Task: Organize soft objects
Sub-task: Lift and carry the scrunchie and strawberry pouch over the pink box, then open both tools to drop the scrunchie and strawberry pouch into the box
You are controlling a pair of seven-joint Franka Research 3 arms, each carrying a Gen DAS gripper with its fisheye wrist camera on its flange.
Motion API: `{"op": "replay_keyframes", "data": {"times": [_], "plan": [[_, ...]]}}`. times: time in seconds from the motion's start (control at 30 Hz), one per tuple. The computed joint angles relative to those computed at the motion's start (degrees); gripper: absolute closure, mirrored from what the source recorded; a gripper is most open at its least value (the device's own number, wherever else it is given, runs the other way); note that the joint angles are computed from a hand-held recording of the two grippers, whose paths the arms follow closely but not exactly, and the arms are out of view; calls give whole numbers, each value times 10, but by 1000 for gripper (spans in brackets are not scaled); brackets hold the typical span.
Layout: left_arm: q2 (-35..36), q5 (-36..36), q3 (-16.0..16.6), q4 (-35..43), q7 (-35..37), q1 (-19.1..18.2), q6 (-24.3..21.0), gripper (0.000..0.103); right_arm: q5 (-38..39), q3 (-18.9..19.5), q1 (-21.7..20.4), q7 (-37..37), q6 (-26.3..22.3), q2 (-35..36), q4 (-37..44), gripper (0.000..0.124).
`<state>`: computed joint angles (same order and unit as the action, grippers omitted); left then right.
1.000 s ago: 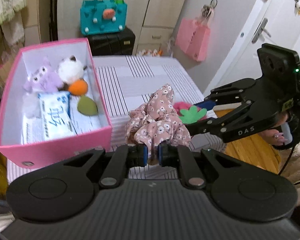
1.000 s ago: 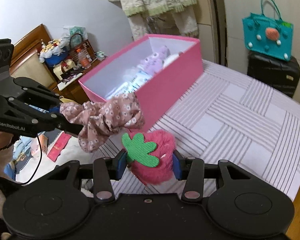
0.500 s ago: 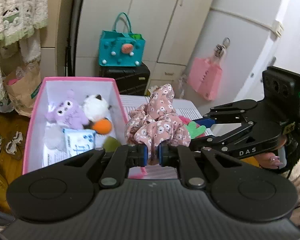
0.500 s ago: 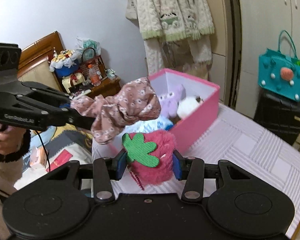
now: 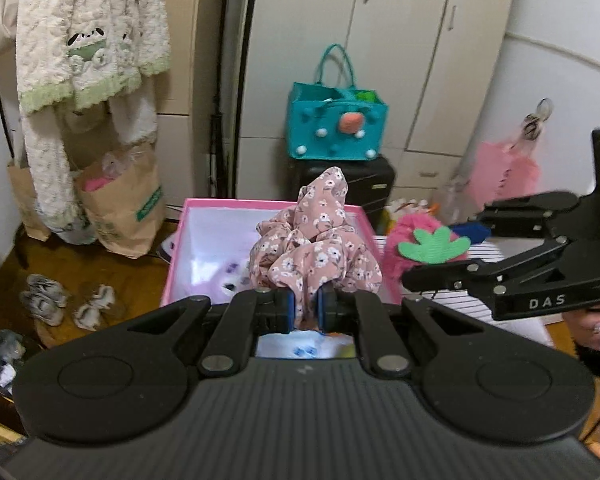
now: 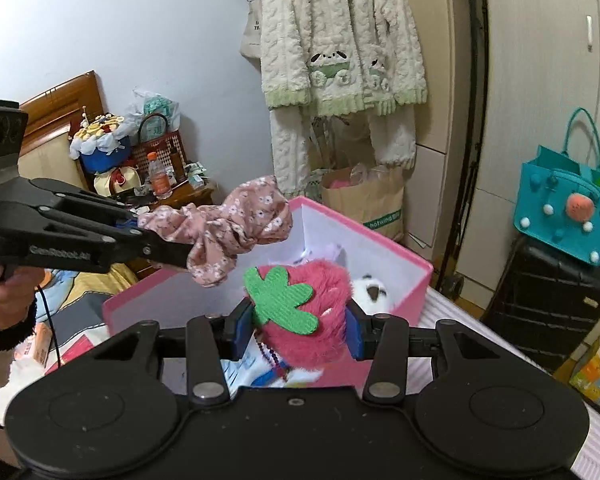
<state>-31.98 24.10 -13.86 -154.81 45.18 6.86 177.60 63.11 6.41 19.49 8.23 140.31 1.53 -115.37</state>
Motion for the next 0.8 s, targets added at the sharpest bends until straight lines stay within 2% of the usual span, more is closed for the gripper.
{"op": "replay_keyframes", "data": {"times": [0.07, 0.13, 0.23, 0.37, 0.5, 0.53, 0.63, 0.67, 0.73, 0.8], "plan": [[31, 9, -5, 21, 5, 16, -4, 94, -3, 7, 6, -3, 15, 26, 23, 73], [64, 33, -31, 46, 1, 51, -14, 93, -16, 14, 9, 0, 26, 53, 49, 73], [109, 72, -46, 79, -13, 78, -37, 93, -40, 25, 12, 13, 40, 91, 84, 73], [157, 72, -1, 104, -15, 43, -56, 93, -82, 37, 13, 43, 59, 135, 122, 73], [174, 169, -22, 132, -81, 72, -88, 91, -134, 47, 16, 72, 80, 172, 156, 73], [180, 169, -12, 137, -77, 63, -91, 91, -147, 50, 16, 77, 81, 182, 166, 73], [195, 109, 41, 140, -24, 9, -91, 89, -177, 59, 14, 93, 68, 207, 197, 70], [200, 104, 47, 142, -21, 4, -89, 89, -189, 60, 17, 99, 69, 215, 205, 70], [207, 109, 49, 144, -29, 4, -89, 79, -216, 60, 23, 115, 76, 228, 216, 67], [207, 124, 49, 143, -38, 6, -86, 77, -248, 56, 31, 142, 79, 238, 226, 63]]}}
